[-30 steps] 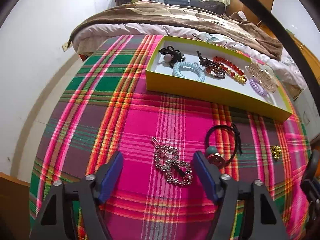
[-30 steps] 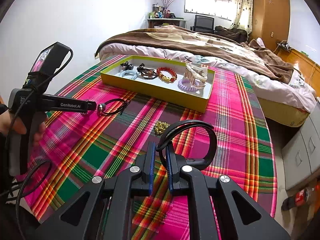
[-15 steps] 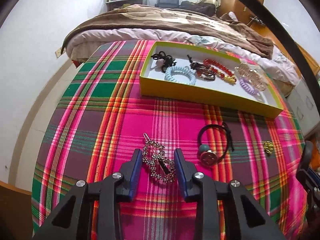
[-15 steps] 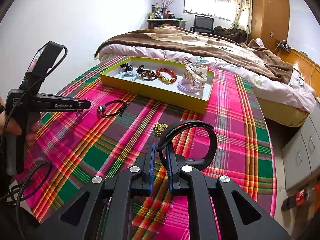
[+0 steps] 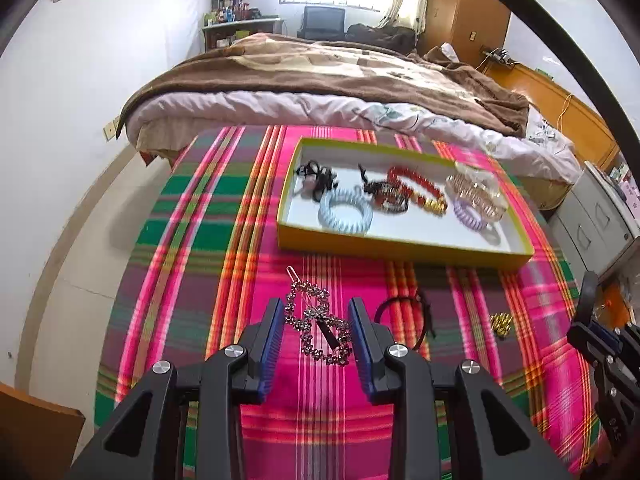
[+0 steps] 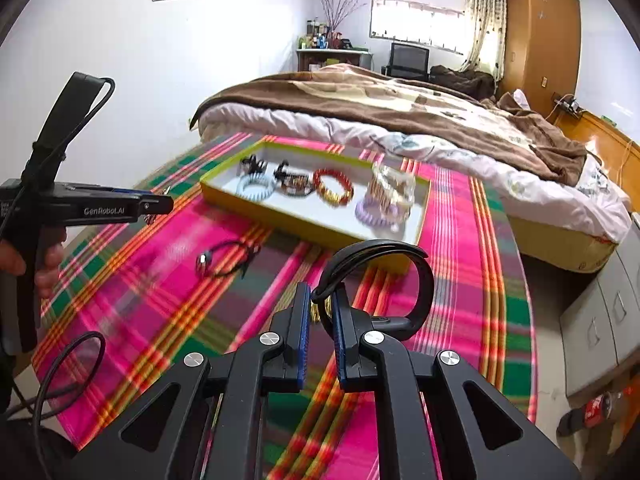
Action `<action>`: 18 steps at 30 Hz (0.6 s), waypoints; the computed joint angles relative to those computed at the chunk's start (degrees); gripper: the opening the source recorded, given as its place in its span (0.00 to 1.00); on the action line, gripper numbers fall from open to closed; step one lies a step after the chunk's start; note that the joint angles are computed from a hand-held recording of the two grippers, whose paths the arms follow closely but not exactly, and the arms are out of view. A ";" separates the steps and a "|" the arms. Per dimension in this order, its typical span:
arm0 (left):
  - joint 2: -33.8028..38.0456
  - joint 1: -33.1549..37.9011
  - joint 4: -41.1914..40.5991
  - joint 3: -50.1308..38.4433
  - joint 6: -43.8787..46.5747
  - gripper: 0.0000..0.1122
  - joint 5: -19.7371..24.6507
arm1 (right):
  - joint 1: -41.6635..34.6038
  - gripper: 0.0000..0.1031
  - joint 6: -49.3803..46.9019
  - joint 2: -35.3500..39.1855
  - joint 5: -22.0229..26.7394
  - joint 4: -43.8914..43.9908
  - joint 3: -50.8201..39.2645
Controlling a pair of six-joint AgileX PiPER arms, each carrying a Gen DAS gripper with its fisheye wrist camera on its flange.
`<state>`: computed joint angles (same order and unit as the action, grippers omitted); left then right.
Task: Organize jewelry
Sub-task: 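Carry the hair clip and black band into the tray and open both tools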
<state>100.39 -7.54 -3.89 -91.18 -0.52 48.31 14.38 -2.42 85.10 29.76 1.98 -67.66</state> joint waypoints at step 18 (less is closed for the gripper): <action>21.78 1.25 -3.89 -39.40 2.54 0.30 16.74 | -2.21 0.10 -4.18 19.23 9.43 3.51 -26.76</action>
